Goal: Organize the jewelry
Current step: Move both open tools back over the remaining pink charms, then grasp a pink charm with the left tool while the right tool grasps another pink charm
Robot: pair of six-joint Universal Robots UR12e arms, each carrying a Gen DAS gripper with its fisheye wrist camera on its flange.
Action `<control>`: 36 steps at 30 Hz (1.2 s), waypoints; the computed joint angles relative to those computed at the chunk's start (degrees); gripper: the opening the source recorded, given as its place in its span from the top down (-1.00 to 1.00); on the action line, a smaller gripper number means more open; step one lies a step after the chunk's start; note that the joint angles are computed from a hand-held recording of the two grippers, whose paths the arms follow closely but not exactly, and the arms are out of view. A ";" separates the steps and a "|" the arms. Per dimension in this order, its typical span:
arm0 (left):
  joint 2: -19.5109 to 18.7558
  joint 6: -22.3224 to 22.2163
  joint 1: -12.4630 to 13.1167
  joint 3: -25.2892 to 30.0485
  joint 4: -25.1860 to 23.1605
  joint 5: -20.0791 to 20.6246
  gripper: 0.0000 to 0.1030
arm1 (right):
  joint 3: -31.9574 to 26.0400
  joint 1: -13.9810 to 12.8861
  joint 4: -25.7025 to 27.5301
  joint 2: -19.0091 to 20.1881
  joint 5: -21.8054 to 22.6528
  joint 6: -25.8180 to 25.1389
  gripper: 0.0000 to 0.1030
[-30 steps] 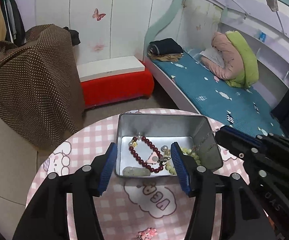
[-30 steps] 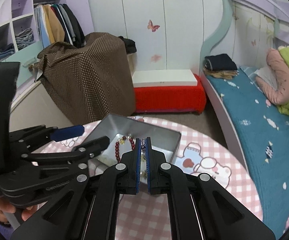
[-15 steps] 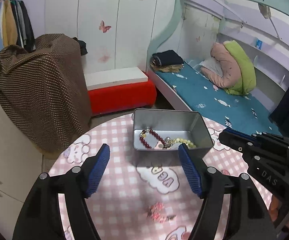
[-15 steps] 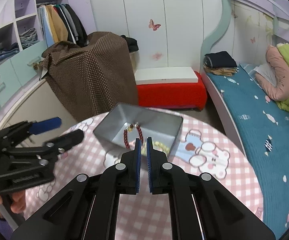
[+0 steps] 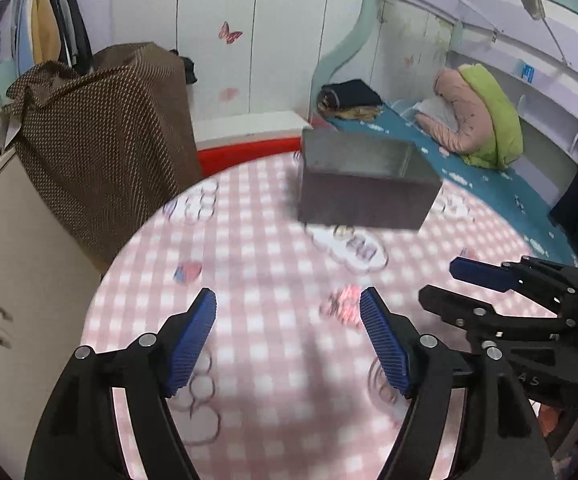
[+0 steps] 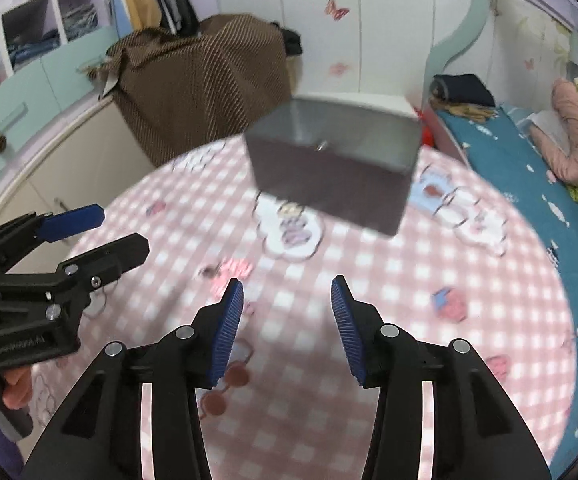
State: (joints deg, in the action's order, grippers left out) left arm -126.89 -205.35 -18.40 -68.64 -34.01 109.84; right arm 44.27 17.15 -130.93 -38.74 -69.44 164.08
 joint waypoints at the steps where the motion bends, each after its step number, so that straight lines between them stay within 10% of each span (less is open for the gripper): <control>1: 0.19 -0.32 -0.07 -0.59 -0.01 0.14 -0.40 | 0.37 0.28 0.21 -0.02 -0.49 -0.53 0.12; 14: 2.73 -4.22 1.12 -6.47 1.89 -2.75 -0.40 | -1.67 2.17 2.30 2.03 -2.33 -2.10 0.14; 18: 2.57 -4.20 1.25 -6.35 2.20 -3.17 -0.40 | -1.83 2.44 1.29 2.27 -3.79 -3.02 0.56; 36: -3.68 2.02 0.38 3.81 -3.20 -4.90 -0.39 | 1.28 -1.05 -2.62 0.49 -2.14 0.81 0.76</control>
State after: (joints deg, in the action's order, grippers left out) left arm -130.57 -203.33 -18.02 -64.83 -37.21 104.95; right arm 45.56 16.10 -133.55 -38.26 -71.58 164.88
